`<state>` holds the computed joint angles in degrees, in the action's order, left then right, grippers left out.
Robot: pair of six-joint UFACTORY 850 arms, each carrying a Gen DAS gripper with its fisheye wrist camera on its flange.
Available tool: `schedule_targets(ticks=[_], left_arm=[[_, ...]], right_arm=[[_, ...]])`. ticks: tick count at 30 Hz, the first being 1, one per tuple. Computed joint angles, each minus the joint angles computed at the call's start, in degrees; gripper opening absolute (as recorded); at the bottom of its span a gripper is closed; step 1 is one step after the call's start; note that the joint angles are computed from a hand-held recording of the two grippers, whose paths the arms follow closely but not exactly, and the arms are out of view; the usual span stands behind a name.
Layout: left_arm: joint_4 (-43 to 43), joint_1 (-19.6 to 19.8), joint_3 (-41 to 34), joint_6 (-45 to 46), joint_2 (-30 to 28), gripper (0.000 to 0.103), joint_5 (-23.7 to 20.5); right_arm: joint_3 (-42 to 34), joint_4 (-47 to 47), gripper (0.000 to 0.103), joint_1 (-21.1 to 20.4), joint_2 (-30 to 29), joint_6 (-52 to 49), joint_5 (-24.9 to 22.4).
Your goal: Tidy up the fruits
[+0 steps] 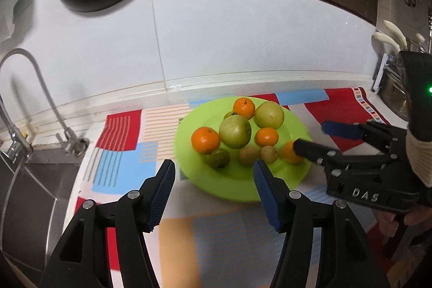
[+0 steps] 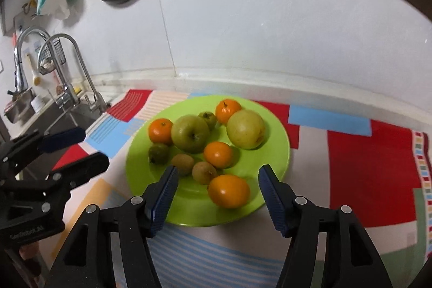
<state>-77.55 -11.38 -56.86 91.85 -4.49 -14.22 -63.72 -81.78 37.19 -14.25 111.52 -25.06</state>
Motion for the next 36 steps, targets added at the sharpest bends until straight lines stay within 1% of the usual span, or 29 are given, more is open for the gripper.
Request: schedule_targets(ticks=[2, 4, 6, 7, 8, 10, 11, 12, 13, 15, 17, 20, 22, 25, 30, 32, 36], left_arm=[[0.1, 1.3, 1.0, 0.9, 1.3, 0.063, -1.7], [0.1, 2.8, 1.8, 2.3, 2.5, 0.067, -3.2], [0.2, 4.0, 2.2, 3.7, 3.3, 0.07, -4.5], [0.0, 4.7, 2.7, 4.9, 3.9, 0.071, -5.2], [-0.3, 5.5, 3.1, 6.1, 4.6, 0.074, -6.0], [-0.8, 7.2, 4.1, 8.2, 5.9, 0.077, -7.8], [-1.1, 7.9, 4.3, 8.8, 6.3, 0.079, -8.7], [-1.4, 8.5, 4.8, 9.6, 6.9, 0.084, -9.2], [-1.9, 9.0, 5.4, 10.5, 7.8, 0.086, -9.4], [-2.7, 9.9, 6.7, 11.6, 9.6, 0.089, -9.9], [-2.8, 11.0, 8.0, 11.9, 11.8, 0.093, -10.9], [-3.7, 12.6, 10.1, 12.6, 14.9, 0.097, -12.4], [-3.8, 13.5, 11.6, 12.6, 17.0, 0.097, -13.6], [-4.5, 14.8, 14.2, 13.0, 20.9, 0.099, -13.8], [-3.0, 16.6, 17.6, 10.4, 26.4, 0.101, -14.9], [-1.1, 17.5, 18.8, 8.3, 28.6, 0.102, -16.1], [1.4, 18.8, 20.7, 5.6, 32.4, 0.103, -16.8]], right_arm=[[-0.3, 2.0, 0.063, 1.9, 0.4, -0.8, -4.2], [-0.5, 3.4, 0.072, 4.3, 0.8, -0.1, -9.3], [-1.0, 5.0, 0.073, 6.9, 1.0, 0.5, -14.6], [-1.3, 6.0, 0.076, 8.1, 1.1, 0.5, -17.2], [-1.7, 7.0, 0.078, 9.3, 1.0, 0.9, -19.9], [-2.3, 8.2, 0.081, 11.9, 1.0, 2.9, -25.1], [-2.8, 9.1, 0.082, 13.4, 0.9, 4.0, -28.0], [-3.0, 9.8, 0.085, 14.3, 0.9, 4.5, -29.8], [-3.5, 10.3, 0.087, 15.3, 0.7, 5.2, -31.7], [-4.3, 11.1, 0.088, 17.4, 0.4, 6.5, -35.3], [-4.8, 12.2, 0.088, 19.1, 0.6, 6.7, -37.3], [-4.9, 13.4, 0.089, 21.3, 1.6, 7.0, -38.9], [-4.9, 14.0, 0.089, 22.7, 2.0, 7.1, -40.4], [-4.6, 14.1, 0.089, 24.7, 2.7, 7.2, -41.8], [-3.6, 14.7, 0.089, 28.3, 4.2, 8.0, -44.3], [-3.2, 14.7, 0.089, 29.4, 4.8, 8.2, -44.8], [-2.7, 14.9, 0.089, 32.1, 5.6, 8.3, -46.9]])
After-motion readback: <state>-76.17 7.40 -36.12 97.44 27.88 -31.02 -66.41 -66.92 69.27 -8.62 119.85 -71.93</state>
